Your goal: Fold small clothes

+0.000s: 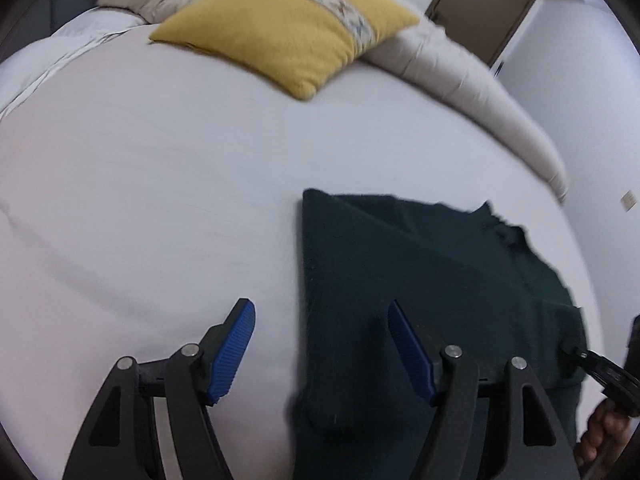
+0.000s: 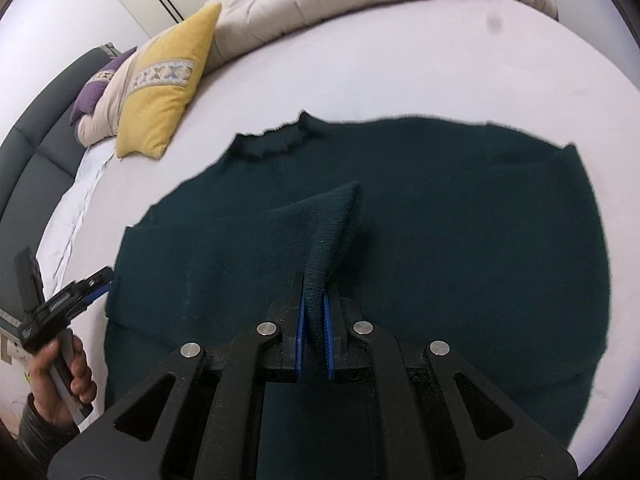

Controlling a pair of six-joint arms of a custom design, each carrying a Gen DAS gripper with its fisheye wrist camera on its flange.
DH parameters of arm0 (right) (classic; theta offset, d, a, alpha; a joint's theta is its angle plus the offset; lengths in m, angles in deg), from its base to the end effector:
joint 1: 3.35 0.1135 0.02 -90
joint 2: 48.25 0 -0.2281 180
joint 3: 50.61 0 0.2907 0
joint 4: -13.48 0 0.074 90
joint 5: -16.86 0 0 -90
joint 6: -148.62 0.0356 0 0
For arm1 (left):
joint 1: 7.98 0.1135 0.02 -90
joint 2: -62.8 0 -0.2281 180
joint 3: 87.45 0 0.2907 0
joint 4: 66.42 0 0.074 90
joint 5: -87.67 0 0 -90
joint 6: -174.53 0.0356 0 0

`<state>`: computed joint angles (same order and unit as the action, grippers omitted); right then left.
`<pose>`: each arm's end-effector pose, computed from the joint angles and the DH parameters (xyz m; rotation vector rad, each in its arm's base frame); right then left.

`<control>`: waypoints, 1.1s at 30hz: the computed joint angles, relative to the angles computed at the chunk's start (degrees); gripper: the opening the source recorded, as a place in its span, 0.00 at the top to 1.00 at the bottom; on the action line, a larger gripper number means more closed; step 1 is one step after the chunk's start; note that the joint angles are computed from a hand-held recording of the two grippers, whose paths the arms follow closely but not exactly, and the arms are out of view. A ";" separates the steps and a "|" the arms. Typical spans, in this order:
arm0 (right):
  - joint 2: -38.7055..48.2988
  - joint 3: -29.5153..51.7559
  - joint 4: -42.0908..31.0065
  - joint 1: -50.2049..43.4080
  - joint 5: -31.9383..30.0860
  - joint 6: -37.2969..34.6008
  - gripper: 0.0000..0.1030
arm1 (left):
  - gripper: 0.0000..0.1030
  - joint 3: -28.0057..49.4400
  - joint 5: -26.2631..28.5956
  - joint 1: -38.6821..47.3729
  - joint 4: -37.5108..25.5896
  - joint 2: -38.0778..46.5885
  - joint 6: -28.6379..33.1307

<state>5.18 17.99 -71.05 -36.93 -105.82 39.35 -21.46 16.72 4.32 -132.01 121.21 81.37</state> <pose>0.1783 -0.0953 0.2755 0.1815 2.5321 0.4601 0.2425 0.0410 0.2548 -0.2204 2.5307 -0.3664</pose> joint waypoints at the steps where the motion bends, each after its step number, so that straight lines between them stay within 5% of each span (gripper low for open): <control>1: 0.26 -0.74 0.92 -0.15 0.07 0.27 0.93 | 0.32 0.28 -2.43 -1.94 0.74 1.11 -0.09; 3: -0.11 -2.02 -0.85 -4.30 -1.46 -2.81 0.94 | 0.43 0.05 -4.40 -3.50 1.97 1.62 -0.33; 5: 1.28 -2.51 -0.93 -6.35 -2.80 -4.29 0.94 | 0.80 0.04 -4.96 -3.92 2.46 2.17 -0.25; 7: 1.03 -3.03 -0.40 -6.12 -2.15 -4.36 0.94 | 0.92 0.06 -5.56 -4.06 2.86 2.26 0.07; 13: -1.44 -0.59 -1.18 -3.79 -2.99 -0.30 0.94 | 0.92 -1.58 -1.23 1.14 3.00 -1.07 -0.82; 16: 1.77 -2.61 2.47 -0.73 1.05 3.47 0.94 | 0.92 -3.79 -3.31 -0.06 5.36 -0.54 0.02; 20: 1.64 -4.15 2.11 -4.42 -3.81 3.01 0.94 | 0.89 -3.32 -2.40 0.39 5.39 -0.21 0.34; 26: 2.49 -1.78 -1.25 -5.11 -3.49 1.84 0.91 | 0.76 -2.86 1.28 4.43 4.18 -1.40 -1.19; 33: -3.60 -0.96 -3.39 -7.80 -0.06 0.18 0.87 | 0.76 -1.71 -1.28 1.33 4.76 -8.63 -1.82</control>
